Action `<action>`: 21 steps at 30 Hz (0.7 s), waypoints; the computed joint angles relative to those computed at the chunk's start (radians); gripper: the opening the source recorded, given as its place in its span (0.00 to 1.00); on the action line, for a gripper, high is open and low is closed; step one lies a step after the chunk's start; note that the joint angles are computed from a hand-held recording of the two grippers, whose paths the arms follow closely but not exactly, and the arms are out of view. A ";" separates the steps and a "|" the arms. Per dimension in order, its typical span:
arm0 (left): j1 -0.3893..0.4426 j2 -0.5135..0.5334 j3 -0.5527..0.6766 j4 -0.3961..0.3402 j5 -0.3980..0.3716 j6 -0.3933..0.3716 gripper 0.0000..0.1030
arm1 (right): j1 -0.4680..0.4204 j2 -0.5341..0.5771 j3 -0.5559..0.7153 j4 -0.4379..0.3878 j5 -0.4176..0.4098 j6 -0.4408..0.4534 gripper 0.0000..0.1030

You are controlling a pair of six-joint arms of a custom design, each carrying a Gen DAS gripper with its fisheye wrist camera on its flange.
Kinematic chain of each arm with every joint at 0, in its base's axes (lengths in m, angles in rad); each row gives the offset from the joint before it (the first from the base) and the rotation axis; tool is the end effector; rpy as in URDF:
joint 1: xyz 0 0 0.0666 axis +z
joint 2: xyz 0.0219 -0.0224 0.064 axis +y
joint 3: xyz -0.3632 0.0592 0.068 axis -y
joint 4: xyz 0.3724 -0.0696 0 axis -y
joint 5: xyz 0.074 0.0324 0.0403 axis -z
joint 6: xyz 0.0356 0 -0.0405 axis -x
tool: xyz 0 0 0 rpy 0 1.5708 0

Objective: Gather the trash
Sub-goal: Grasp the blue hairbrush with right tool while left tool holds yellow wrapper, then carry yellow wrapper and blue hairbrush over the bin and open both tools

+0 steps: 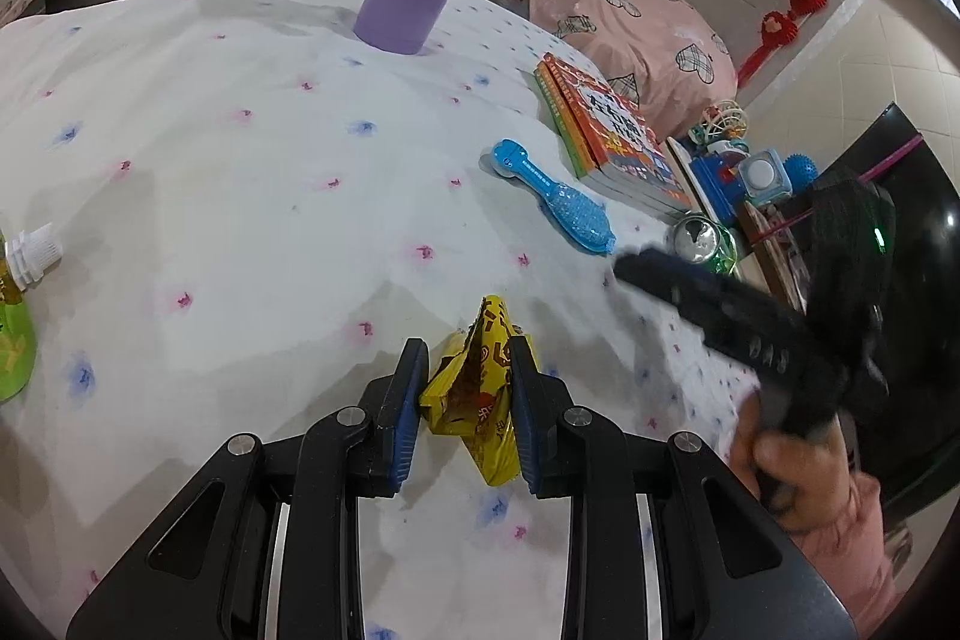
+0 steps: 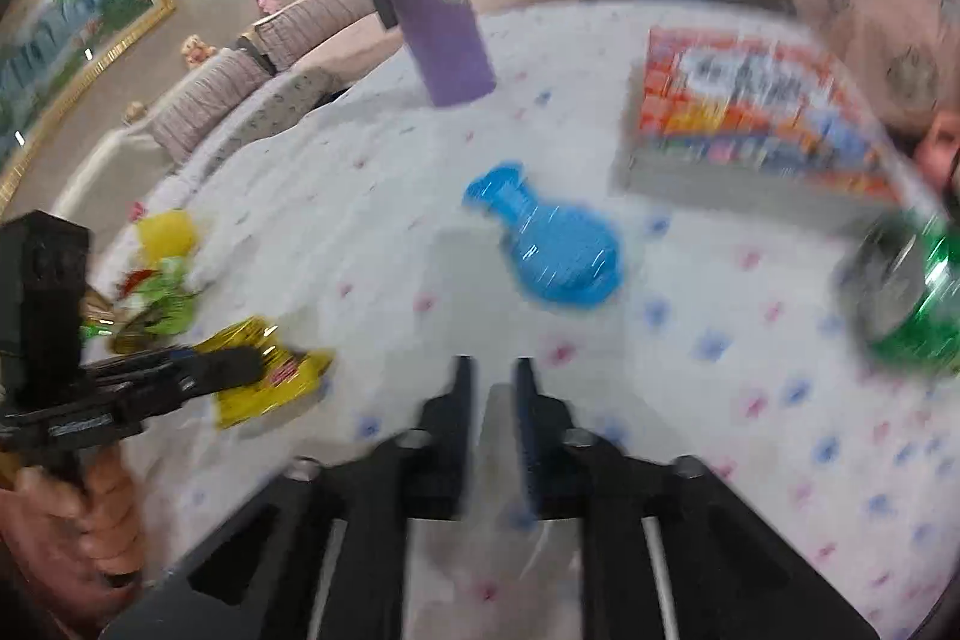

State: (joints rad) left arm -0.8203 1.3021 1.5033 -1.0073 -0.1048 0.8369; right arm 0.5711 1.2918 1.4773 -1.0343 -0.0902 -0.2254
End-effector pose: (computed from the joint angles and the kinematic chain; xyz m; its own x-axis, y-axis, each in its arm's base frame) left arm 0.2967 -0.3133 0.4942 -0.8330 -0.1895 -0.5197 0.0886 0.8816 -0.4635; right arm 0.3564 0.2323 0.4849 -0.7469 -0.2153 -0.6291 -0.4324 0.8760 0.2136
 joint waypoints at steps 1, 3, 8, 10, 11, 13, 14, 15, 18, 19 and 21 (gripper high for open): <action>0.000 0.000 0.000 -0.001 0.000 0.002 0.25 | -0.006 0.019 0.018 0.014 0.011 0.005 0.59; 0.003 -0.002 -0.002 0.000 0.003 0.005 0.25 | -0.009 0.069 0.068 -0.003 0.026 0.038 0.65; 0.003 0.004 0.005 -0.005 0.004 0.002 0.25 | -0.001 0.199 0.175 -0.054 0.064 0.118 0.65; 0.002 0.007 0.009 -0.005 0.006 0.000 0.25 | 0.000 0.213 0.181 -0.074 0.077 0.134 0.60; 0.001 0.008 0.012 -0.005 0.004 -0.002 0.25 | 0.008 0.206 0.170 -0.065 0.110 0.140 0.50; 0.000 0.011 0.016 -0.004 0.004 -0.003 0.25 | 0.002 0.180 0.148 -0.065 0.099 0.122 0.25; -0.002 0.013 0.019 -0.002 0.006 -0.004 0.25 | -0.006 0.161 0.134 -0.061 0.077 0.100 0.16; -0.005 0.016 0.023 -0.001 0.004 -0.008 0.25 | -0.009 0.139 0.114 -0.054 0.069 0.083 0.15; -0.017 0.024 0.039 -0.002 0.003 -0.013 0.25 | -0.011 0.080 0.064 -0.032 0.070 0.055 0.15; -0.022 0.026 0.044 -0.001 0.004 -0.014 0.25 | -0.014 0.060 0.049 -0.027 0.061 0.042 0.15; -0.040 0.035 0.063 -0.002 -0.006 -0.023 0.25 | -0.019 0.018 0.018 -0.021 0.043 0.009 0.15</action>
State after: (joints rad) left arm -0.8604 1.3374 1.5659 -1.0093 -0.1103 0.8137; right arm 0.5524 1.3102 1.4958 -1.0549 -0.0469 -0.2165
